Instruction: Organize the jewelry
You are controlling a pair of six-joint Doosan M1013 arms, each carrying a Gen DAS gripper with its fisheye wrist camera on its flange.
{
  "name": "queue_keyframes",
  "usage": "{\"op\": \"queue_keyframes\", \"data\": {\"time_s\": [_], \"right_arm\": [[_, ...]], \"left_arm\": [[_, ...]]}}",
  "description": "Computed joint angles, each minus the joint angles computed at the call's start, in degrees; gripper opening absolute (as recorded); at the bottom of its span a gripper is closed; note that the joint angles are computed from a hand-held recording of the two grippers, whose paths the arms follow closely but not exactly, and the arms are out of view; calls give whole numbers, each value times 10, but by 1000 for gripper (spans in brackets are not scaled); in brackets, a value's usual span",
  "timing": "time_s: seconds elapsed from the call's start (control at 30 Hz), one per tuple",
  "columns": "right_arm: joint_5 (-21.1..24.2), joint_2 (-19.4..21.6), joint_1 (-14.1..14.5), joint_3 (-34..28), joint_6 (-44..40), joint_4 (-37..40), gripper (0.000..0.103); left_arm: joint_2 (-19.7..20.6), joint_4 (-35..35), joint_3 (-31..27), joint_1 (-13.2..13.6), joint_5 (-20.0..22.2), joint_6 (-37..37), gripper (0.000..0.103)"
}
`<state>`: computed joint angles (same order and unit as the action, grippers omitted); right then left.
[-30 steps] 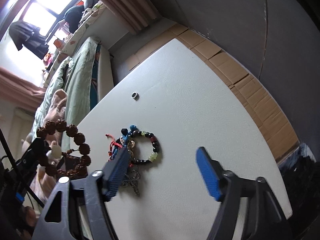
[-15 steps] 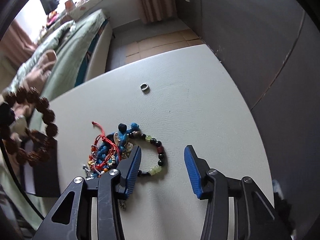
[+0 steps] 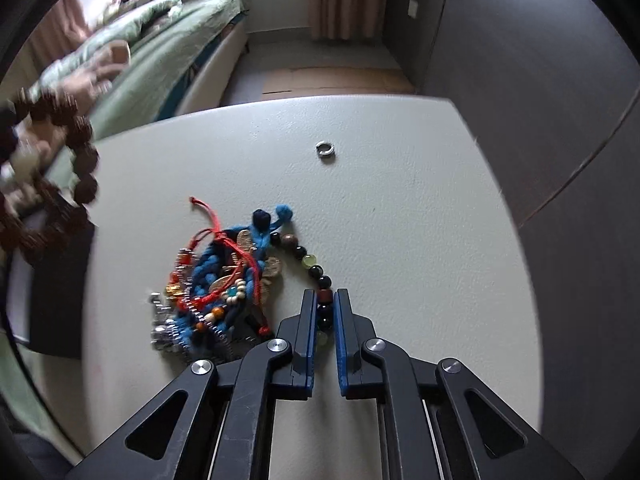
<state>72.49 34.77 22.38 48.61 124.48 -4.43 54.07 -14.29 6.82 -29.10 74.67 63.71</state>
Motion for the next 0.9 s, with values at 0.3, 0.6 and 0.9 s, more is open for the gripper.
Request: {"op": "queue_keyframes", "data": {"time_s": [0.3, 0.6, 0.9], "right_arm": [[-224, -92, -34, 146, 22, 163, 9], [-339, -110, -40, 178, -55, 306, 9], [-379, -107, -34, 165, -105, 369, 9]], "left_arm": [[-40, 1, 76, -2, -41, 13, 21], [-80, 5, 138, -2, -82, 17, 21], [-125, 43, 205, 4, -103, 55, 21]]}}
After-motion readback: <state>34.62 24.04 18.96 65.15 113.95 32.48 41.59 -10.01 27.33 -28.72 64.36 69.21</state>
